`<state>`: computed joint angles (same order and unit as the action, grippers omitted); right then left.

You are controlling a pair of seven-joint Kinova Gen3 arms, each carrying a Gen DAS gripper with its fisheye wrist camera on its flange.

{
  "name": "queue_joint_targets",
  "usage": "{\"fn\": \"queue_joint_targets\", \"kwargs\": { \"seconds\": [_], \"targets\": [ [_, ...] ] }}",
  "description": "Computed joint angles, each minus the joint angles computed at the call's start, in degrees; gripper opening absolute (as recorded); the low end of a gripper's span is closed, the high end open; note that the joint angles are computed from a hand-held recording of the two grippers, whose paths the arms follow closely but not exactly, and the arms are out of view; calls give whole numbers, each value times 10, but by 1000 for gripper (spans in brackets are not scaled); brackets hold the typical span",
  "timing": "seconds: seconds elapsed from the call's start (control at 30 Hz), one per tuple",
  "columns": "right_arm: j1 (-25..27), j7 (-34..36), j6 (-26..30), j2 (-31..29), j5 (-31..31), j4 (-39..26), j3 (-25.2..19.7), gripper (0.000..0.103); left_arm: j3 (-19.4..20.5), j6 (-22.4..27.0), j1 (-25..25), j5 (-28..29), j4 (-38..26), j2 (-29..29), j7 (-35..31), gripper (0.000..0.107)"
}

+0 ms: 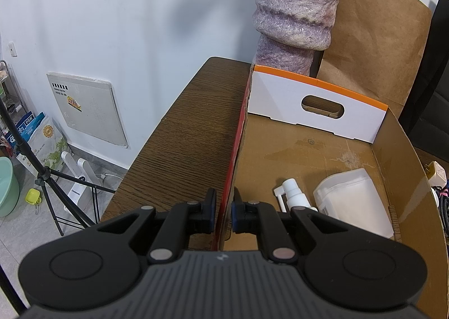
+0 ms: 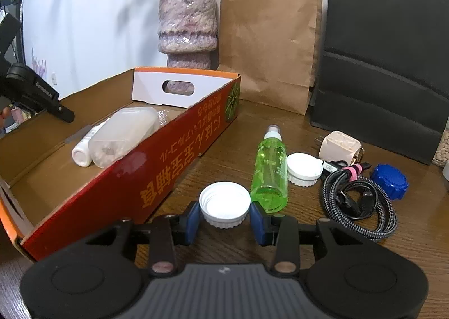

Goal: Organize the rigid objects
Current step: 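Close the right gripper on the white round cap, then carry the white cap with the right gripper into the tray and release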

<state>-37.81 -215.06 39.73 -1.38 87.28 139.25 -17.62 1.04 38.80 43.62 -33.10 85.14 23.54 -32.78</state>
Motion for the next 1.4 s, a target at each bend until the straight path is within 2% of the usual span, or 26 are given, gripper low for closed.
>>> {"fn": "queue_joint_targets", "kwargs": {
  "seconds": [0.73,1.4],
  "targets": [
    [-39,-4,128,-6,1,-10,-22,38,0,2,2,-5,0,0,4,11],
    [-24,20,114,16,81,-94,-7,38,0,2,2,-6,-1,0,4,11]
  ]
}}
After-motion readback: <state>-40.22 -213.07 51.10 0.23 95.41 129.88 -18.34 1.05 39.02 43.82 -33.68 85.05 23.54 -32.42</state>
